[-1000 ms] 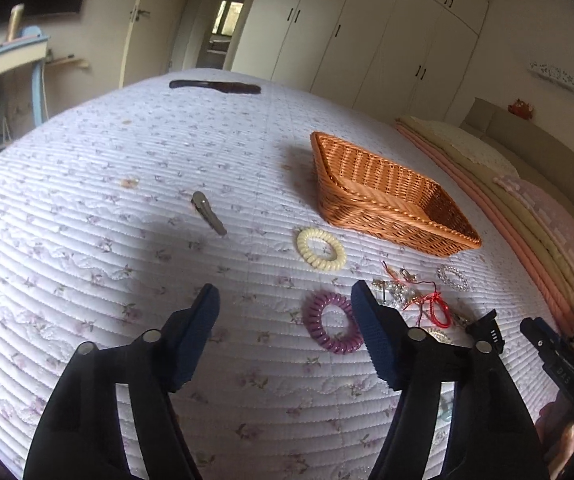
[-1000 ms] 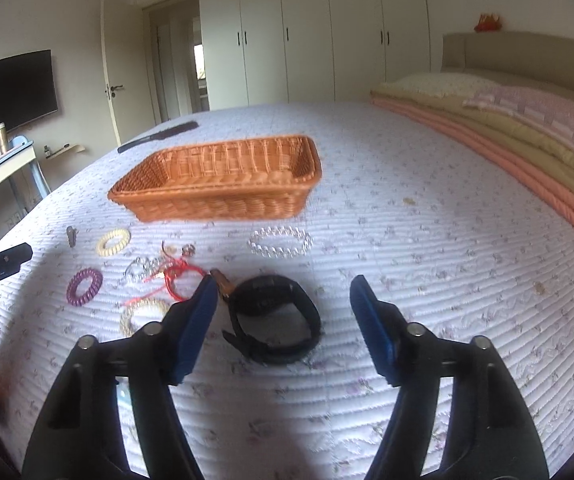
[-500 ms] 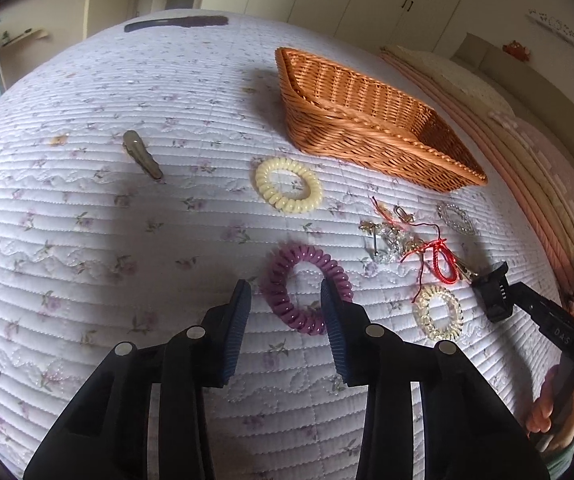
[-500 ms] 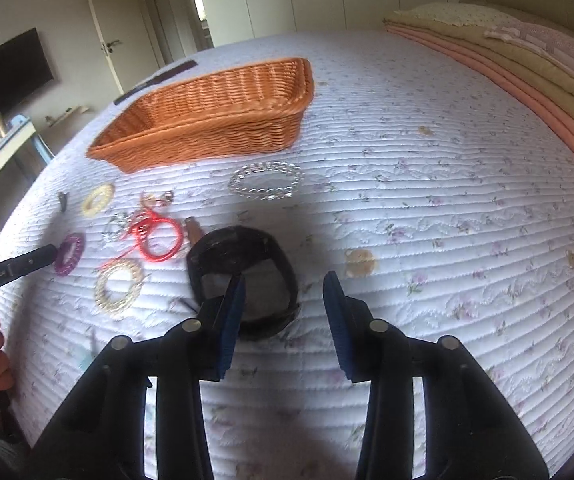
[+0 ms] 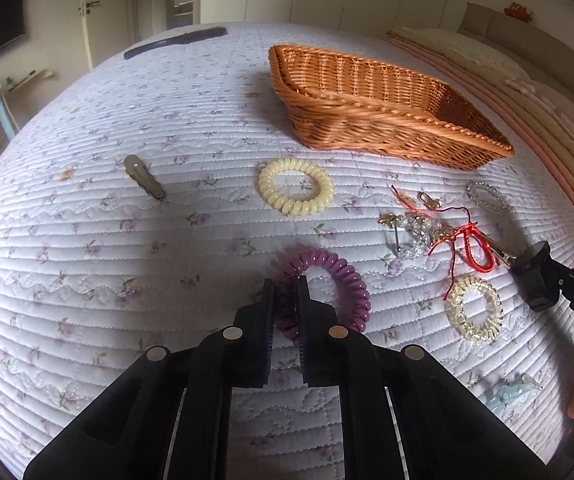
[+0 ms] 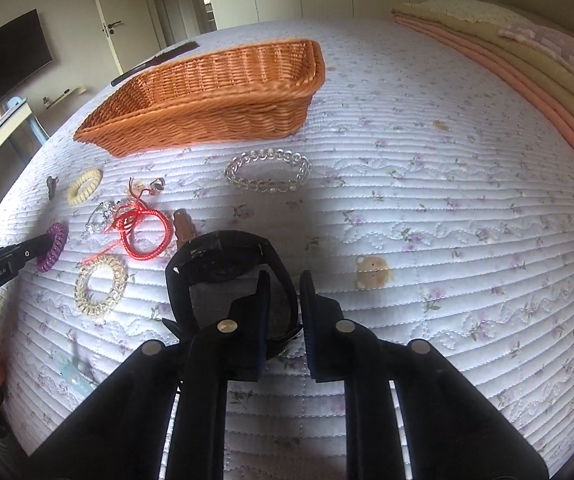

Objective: Organize jewelry
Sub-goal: 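Grasp the black watch with the right tool while the left tool grasps the purple hair tie, then carry both items over the wicker basket and open both tools to drop them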

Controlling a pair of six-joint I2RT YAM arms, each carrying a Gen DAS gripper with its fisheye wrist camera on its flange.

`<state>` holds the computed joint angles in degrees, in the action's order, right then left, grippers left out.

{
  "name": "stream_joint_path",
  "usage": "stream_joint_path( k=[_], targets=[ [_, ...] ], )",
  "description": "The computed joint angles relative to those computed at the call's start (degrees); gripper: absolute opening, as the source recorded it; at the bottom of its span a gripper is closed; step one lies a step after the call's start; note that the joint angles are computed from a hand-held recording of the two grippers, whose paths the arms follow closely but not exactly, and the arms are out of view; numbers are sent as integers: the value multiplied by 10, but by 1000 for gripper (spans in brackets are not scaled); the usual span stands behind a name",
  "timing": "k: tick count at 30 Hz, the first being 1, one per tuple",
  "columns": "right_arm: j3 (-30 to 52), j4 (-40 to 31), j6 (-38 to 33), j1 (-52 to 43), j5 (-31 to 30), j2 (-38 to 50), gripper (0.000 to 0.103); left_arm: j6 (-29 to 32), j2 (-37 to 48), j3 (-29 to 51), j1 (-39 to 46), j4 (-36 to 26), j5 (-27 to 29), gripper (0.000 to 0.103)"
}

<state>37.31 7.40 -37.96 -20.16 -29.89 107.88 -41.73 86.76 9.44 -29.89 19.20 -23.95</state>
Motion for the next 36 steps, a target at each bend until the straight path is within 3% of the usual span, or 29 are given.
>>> stream_joint_path(
  k=[7,14,19,24,30,36],
  targets=[
    [-26,18,-17,-5,-6,-24,5,-17,-84,-13,-51,-21,-44,8],
    [-26,-20,-25,-35,-65,-62,5,-17,-152,6,-86,-73,-81,8],
    [-29,-26,20,-16,-100,-142,5,50,-185,61,-47,-103,-64,8],
    [21,3,117,67,-70,-160,5,137,-102,144,34,-60,-15,8],
    [177,-14,201,169,7,-34,5,191,57,252,127,-6,61,8],
    [334,-76,236,222,72,111,5,206,183,349,169,-17,100,8]
  ],
)
